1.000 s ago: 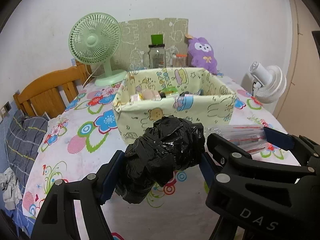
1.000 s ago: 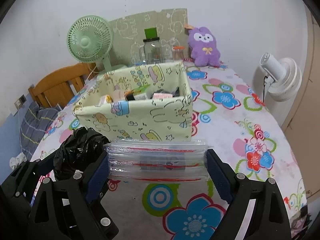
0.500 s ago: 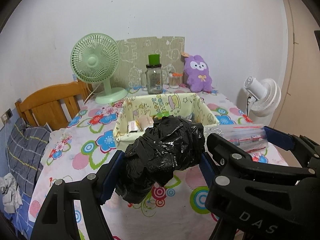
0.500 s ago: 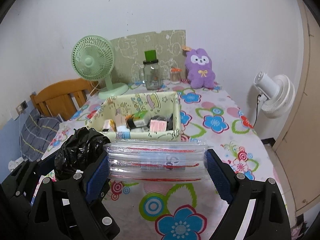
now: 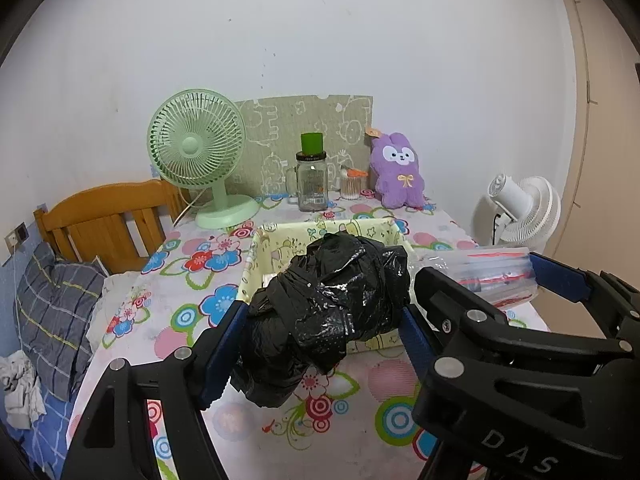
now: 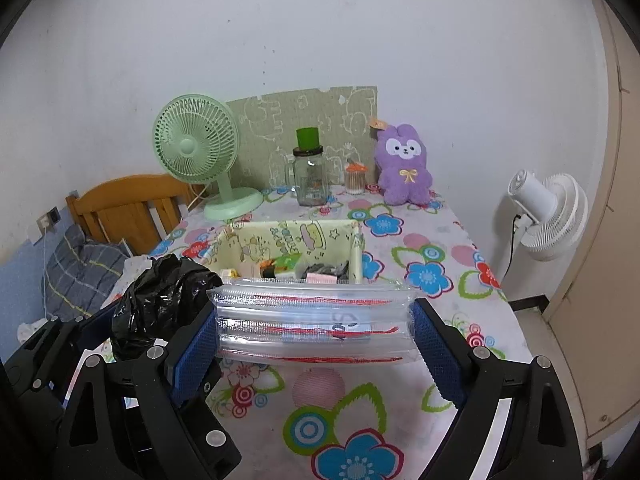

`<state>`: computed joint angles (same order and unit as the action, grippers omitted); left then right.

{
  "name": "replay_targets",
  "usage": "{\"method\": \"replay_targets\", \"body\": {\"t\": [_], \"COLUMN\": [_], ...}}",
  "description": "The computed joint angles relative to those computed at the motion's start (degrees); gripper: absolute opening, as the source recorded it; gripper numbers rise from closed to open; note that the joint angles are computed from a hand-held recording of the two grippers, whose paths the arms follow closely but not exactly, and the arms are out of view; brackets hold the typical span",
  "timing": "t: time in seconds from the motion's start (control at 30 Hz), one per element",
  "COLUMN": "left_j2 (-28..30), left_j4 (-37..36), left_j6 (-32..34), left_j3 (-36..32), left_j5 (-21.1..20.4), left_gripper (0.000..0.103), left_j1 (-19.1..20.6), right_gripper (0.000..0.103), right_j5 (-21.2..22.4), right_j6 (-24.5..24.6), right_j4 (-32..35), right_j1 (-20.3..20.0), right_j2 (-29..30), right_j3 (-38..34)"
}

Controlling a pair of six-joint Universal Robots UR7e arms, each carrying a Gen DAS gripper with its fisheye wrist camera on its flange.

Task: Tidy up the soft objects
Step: 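Lift the black bag and clear bag and carry both over the fabric box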

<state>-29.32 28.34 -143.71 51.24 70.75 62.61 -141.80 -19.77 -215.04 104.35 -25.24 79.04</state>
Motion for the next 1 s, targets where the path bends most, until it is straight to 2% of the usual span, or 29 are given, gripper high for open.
{"method": "replay_targets", "body": {"t": [0.57, 0.9, 1.0], "left_j2": [4.8, 10.5, 13.2], "left_j4": [4.0, 8.2, 10.7], "left_j6": [-0.7, -1.2, -1.5], "left_j3": [-9.3, -19.1, -23.9], "left_j5": [0.1, -0.3, -0.5], "left_gripper": [0.078, 0.078, 0.078], "left_j1": [-0.1, 0.1, 0.2], "right_gripper": [0.092, 0.092, 0.092], "right_j5": [0.3, 1.4, 1.4], "right_j6": [-2.0, -0.8, -0.9], "right_j4": [2.3, 5.5, 6.5], "right_j1": [-0.5, -2.1, -2.5], "right_j2": [0.9, 1.7, 2.2], "right_j3": [-5.1, -8.7, -10.3]}}
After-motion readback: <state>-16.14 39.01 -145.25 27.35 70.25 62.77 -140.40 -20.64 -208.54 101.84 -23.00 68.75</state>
